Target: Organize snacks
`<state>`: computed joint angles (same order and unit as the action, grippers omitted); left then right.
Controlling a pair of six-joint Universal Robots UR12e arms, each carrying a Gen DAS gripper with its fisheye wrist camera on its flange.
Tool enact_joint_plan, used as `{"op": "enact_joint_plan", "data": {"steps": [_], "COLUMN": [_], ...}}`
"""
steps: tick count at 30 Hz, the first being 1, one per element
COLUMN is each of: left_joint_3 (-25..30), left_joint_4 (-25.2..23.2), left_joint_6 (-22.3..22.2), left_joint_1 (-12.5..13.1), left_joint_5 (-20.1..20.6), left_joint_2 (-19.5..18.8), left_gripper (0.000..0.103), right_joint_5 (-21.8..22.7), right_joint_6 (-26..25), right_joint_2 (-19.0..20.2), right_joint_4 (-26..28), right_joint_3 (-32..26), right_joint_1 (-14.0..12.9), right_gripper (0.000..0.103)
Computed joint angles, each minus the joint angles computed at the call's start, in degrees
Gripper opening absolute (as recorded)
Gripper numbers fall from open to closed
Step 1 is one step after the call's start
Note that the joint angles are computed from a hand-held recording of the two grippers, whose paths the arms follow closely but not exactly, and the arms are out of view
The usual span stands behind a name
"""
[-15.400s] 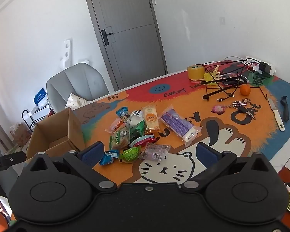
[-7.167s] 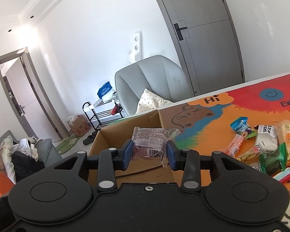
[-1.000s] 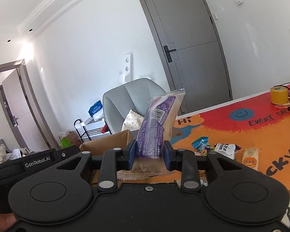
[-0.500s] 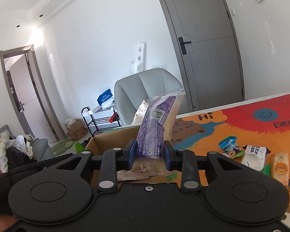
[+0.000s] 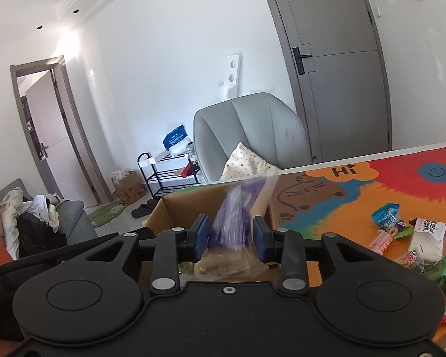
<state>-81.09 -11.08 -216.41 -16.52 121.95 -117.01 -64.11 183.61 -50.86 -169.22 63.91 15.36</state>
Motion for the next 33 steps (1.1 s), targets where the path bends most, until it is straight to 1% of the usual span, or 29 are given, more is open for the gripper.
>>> {"op": "enact_joint_plan", "data": {"steps": [1,3,5,7,10,14,16,19,24,33], "left_joint_3": [0.0,-0.1,0.3,0.8,1.2,2.5,3.2,4.3,5.3,7.5], "left_joint_4": [0.0,-0.1,-0.5,-1.0,-1.0,-2.6,-3.6,-3.7,-3.4,-3.8], "left_joint_6": [-0.1,-0.4,-0.2,-0.2,0.6,1.2,1.3,2.7,3.8,6.3], "left_joint_1": [0.0,0.0,-0.2,-0.5,-1.0,-1.7,-2.1,-2.8,-3.4,-4.5], "left_joint_5": [-0.1,-0.5,-0.1,1.1,2.3,4.3,5.5,6.9,6.1,4.0], "left_joint_2": [0.1,0.2,0.0,-0.3,-0.6,-1.3,-1.6,-2.4,-2.9,-4.3], "left_gripper": [0.054,0.059,0.066,0.077,0.085,0.092,0.096,0.096,0.097,0.097], "right_joint_5": [-1.2,-2.3,-2.7,-3.5,-4.9,-5.6,-6.4,-7.0,-8.9,-10.9], "right_joint_6": [0.5,2.1,3.1,4.5,5.4,6.2,6.8,7.6,8.8,11.2], "right_joint_2": [-0.1,-0.4,-0.8,-1.2,-1.9,-2.6,-3.0,-3.7,-4.7,-6.1], "right_joint_4": [0.0,-1.5,-1.3,-1.4,-1.9,-1.8,-2.1,-2.7,-3.4,-4.3], "right_joint_3": [0.1,0.8,1.3,1.9,3.1,4.5,5.2,6.3,8.0,10.4], "right_joint_1": [0.1,-0.1,-0.4,-0.7,-1.1,-1.6,-1.8,-2.2,-2.9,-4.5], "right_gripper": [0.061,0.071,0.072,0.077,0.081,0.085,0.09,0.095,0.102,0.103]}}
